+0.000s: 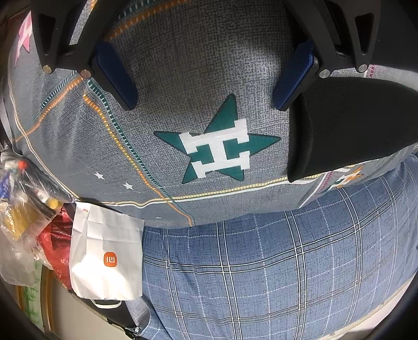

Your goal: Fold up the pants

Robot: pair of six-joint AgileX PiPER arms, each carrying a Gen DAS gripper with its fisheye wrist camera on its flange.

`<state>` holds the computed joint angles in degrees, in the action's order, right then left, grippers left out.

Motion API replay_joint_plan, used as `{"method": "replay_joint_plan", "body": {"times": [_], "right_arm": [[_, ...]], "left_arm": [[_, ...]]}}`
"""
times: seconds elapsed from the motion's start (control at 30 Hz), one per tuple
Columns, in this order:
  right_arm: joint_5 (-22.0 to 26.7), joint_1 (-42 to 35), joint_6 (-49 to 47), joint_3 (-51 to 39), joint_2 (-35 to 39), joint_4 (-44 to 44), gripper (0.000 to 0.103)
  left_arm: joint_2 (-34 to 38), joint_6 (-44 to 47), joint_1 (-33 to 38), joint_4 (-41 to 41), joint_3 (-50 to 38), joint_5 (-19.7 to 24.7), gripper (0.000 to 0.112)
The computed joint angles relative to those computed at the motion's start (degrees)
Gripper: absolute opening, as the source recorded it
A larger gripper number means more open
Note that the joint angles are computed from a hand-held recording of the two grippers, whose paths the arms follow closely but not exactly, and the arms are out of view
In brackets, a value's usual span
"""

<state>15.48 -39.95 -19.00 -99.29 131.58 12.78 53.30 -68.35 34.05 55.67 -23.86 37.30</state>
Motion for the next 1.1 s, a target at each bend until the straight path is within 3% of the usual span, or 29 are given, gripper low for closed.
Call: {"method": "replay_joint_plan", "body": {"times": [0.53, 1.1], "right_arm": [[0.03, 0.09, 0.78, -0.13, 0.05, -0.86, 0.103], [0.02, 0.1, 1.15, -0.17, 0.06, -1.37, 0.103]], "left_arm": [[4.25, 5.82, 3.12, -5.5, -2.53, -5.07, 0.069], [4.07, 5.1, 1.07, -5.13, -2.23, -5.26, 0.069]]}}
